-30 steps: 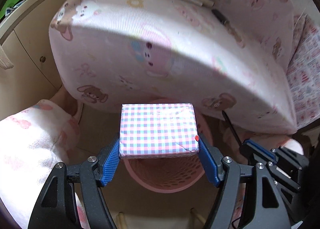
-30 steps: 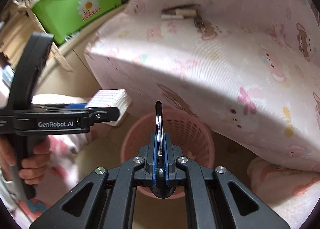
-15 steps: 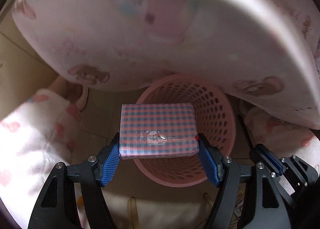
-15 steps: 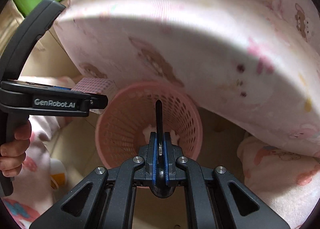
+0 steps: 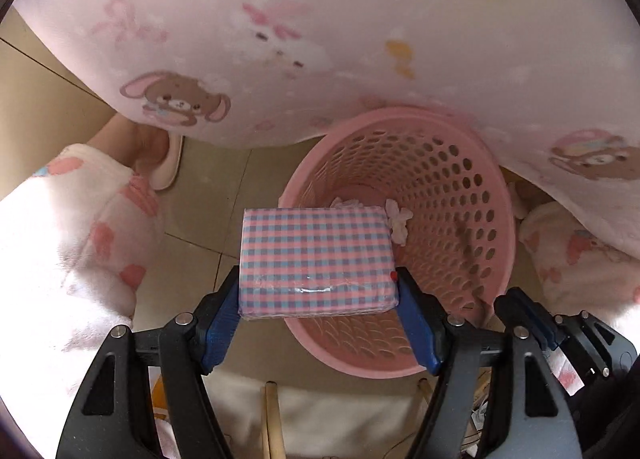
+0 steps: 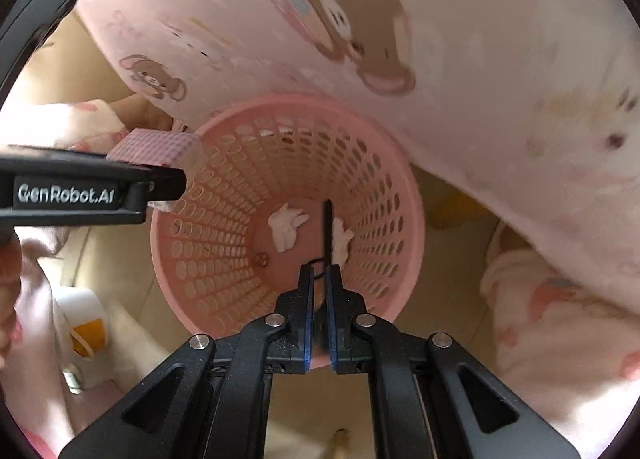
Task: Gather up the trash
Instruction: 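Open the right tool to drop the spoon while the left tool releases the box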
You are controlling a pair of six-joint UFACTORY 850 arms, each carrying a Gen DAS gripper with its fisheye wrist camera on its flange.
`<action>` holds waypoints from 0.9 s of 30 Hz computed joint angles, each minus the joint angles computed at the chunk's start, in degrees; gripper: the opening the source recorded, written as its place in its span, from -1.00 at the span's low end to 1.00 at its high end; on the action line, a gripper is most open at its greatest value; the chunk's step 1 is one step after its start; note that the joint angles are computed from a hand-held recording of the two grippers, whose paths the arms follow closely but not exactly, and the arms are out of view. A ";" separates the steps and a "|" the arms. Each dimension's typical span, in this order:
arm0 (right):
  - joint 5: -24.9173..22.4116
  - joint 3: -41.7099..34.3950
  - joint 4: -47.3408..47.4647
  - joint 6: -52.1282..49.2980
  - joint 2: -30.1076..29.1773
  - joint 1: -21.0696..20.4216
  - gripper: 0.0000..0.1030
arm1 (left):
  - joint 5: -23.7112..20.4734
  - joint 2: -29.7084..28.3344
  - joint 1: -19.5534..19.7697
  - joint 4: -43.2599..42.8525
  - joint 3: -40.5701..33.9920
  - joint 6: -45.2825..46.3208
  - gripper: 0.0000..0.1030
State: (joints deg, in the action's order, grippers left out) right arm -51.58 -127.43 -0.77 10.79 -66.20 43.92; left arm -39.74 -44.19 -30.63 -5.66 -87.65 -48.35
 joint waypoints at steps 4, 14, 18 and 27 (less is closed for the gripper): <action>-2.73 -2.89 -2.98 0.93 -2.53 0.59 -0.87 | -2.88 -1.93 -0.13 2.62 -2.02 -1.16 0.37; -11.31 -10.94 2.30 0.43 -9.09 -0.32 -0.87 | -1.97 -2.88 0.39 0.58 -1.23 -0.11 0.38; -14.57 -12.88 2.71 1.98 -10.89 -0.86 -0.87 | -0.95 -3.48 -0.28 1.29 -1.85 1.50 0.38; -17.94 -15.66 1.45 3.48 -12.82 -0.87 -0.86 | 0.29 -3.53 -0.78 1.90 -2.50 2.12 0.46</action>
